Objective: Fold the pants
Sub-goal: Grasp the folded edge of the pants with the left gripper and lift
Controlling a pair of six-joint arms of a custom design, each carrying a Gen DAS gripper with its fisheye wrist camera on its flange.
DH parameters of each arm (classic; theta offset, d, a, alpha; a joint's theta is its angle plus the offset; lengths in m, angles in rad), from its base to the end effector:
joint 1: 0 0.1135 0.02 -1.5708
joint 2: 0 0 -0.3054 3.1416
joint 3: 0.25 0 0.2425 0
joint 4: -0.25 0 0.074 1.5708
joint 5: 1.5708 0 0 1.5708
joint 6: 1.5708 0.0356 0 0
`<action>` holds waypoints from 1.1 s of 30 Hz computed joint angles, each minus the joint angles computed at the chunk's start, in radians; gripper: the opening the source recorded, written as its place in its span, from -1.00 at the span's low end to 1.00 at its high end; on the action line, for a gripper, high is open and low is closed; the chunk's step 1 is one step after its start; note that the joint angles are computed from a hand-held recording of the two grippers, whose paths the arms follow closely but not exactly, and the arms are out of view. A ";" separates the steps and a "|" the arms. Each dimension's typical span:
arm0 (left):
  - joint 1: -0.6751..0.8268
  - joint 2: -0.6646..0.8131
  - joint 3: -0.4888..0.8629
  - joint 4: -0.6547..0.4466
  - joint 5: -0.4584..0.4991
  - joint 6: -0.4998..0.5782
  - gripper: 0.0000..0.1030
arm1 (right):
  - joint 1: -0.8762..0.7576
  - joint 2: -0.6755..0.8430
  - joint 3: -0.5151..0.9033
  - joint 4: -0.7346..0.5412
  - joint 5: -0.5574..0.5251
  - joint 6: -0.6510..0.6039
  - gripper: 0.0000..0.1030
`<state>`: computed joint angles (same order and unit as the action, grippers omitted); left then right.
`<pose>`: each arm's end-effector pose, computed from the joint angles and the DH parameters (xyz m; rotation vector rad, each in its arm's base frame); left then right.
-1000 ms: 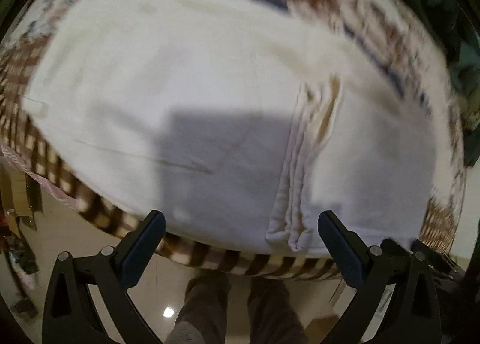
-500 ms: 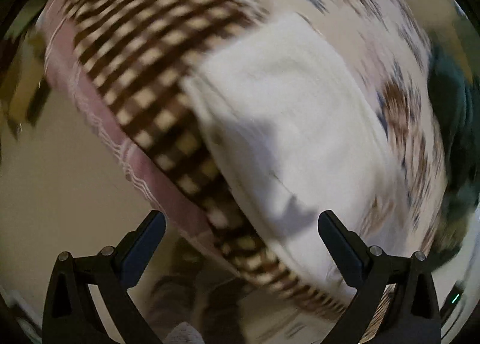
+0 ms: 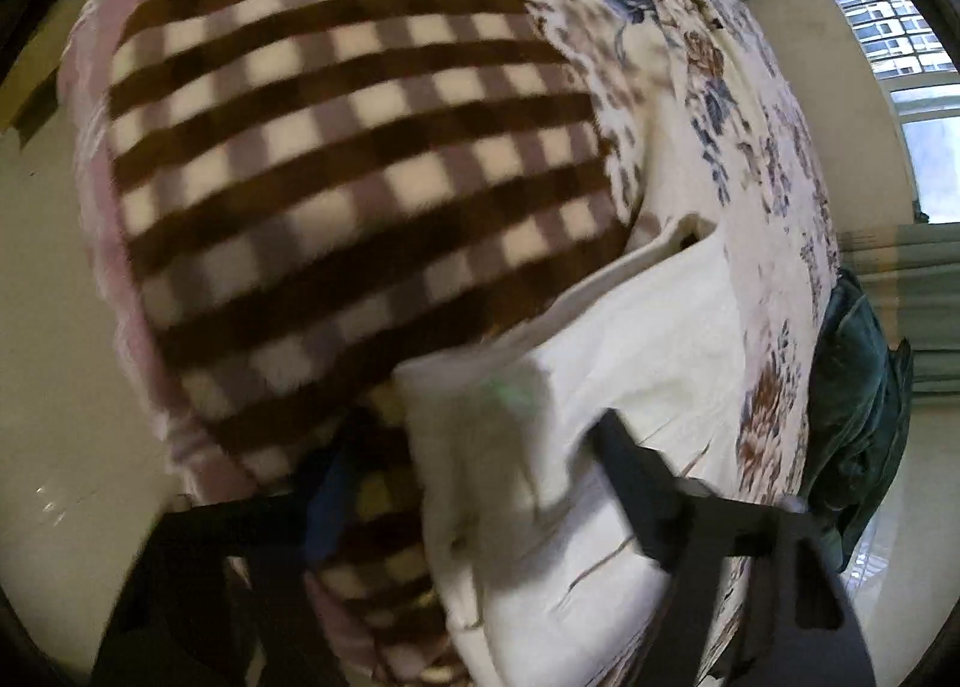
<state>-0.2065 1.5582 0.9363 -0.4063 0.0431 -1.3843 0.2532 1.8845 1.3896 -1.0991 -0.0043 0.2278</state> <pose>0.2920 -0.0627 0.2369 -1.5042 2.2815 -0.5841 0.3359 0.0871 0.2356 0.0395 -3.1178 0.0021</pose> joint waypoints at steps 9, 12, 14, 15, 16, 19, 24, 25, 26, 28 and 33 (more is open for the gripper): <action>-0.090 -0.088 0.085 -0.083 -0.155 0.088 -0.48 | -0.035 0.032 0.034 -0.009 -0.015 -0.010 1.00; -0.062 -0.060 0.033 0.007 -0.122 0.094 -0.48 | -0.056 0.052 0.053 -0.020 -0.026 -0.015 1.00; -0.010 -0.036 -0.036 0.118 -0.045 0.079 -0.37 | -0.067 0.056 0.055 -0.017 -0.028 -0.022 1.00; 0.023 -0.014 -0.077 0.187 0.004 0.063 -0.34 | -0.071 0.058 0.058 -0.018 -0.027 -0.029 1.00; 0.038 -0.006 -0.105 0.236 0.028 0.048 -0.24 | -0.078 0.061 0.061 -0.019 -0.027 -0.038 1.00; 0.050 0.008 -0.135 0.304 0.033 0.042 -0.29 | -0.098 0.067 0.062 -0.021 -0.021 -0.060 1.00; -0.055 -0.053 -0.017 0.147 -0.134 0.109 -0.58 | -0.147 0.077 0.051 0.006 -0.010 -0.090 1.00; -0.077 -0.061 0.014 0.123 -0.161 0.120 -0.59 | -0.159 0.073 0.046 0.018 -0.009 -0.096 1.00; -0.095 -0.063 0.046 0.097 -0.181 0.133 -0.60 | -0.172 0.072 0.043 0.029 -0.009 -0.106 1.00; -0.154 -0.066 0.144 0.038 -0.223 0.159 -0.60 | -0.208 0.073 0.045 0.040 -0.027 -0.125 1.00; -0.321 0.033 0.474 -0.116 -0.272 0.266 -0.61 | -0.351 0.063 0.053 0.050 -0.082 -0.211 1.00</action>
<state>-0.5276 1.5916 1.4100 -0.5223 -0.2288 -1.1178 -0.0978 1.9476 1.4425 -1.0492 -0.0860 0.0168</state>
